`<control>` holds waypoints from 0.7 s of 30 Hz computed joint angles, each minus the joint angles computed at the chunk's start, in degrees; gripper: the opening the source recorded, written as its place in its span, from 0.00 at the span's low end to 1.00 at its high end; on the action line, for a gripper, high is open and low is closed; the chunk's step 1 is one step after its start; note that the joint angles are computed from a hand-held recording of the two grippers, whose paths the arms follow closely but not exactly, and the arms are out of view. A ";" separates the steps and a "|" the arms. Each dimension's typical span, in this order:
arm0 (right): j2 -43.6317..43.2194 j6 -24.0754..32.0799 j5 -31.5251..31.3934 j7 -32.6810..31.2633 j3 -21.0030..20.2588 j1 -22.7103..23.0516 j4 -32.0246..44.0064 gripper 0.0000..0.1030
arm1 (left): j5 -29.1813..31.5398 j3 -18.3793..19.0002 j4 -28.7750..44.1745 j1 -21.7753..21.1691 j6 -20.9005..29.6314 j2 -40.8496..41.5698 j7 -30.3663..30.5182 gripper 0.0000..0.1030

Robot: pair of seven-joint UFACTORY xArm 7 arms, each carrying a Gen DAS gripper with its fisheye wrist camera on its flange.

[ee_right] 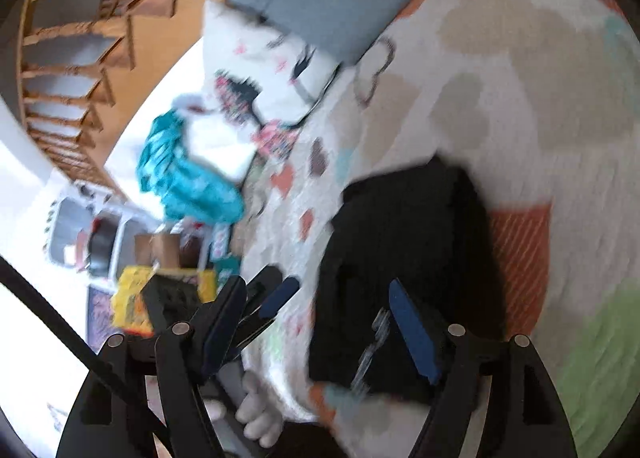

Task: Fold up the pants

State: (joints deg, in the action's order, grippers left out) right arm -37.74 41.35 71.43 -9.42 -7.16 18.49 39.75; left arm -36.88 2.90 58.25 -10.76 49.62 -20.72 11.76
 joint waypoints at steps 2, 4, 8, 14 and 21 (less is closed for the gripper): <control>-1.62 1.21 1.70 1.00 0.00 0.85 -2.46 0.77 | 1.92 -0.33 -2.07 0.46 2.21 -0.98 -1.00 0.72; -1.47 1.51 -1.22 4.07 1.52 -0.15 -3.78 0.76 | 3.97 0.15 -3.47 -0.44 6.08 0.55 -1.85 0.72; -1.54 0.93 -1.30 5.63 1.33 -0.03 -4.86 0.76 | 3.14 -0.85 -4.25 0.58 4.95 -0.91 0.05 0.73; -10.34 -1.82 -19.48 14.30 7.94 -4.95 -4.69 0.77 | 3.93 -0.65 -11.34 1.42 -2.46 -12.06 -0.22 0.73; -27.64 0.83 -49.16 31.27 26.23 -21.07 -7.64 0.82 | 15.66 -5.58 -22.97 5.19 -17.20 -27.53 -6.45 0.73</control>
State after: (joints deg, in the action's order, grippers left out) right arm -65.38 42.19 22.26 21.85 19.06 -2.58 32.11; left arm -21.22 -2.67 35.29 -5.57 32.42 -48.25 5.31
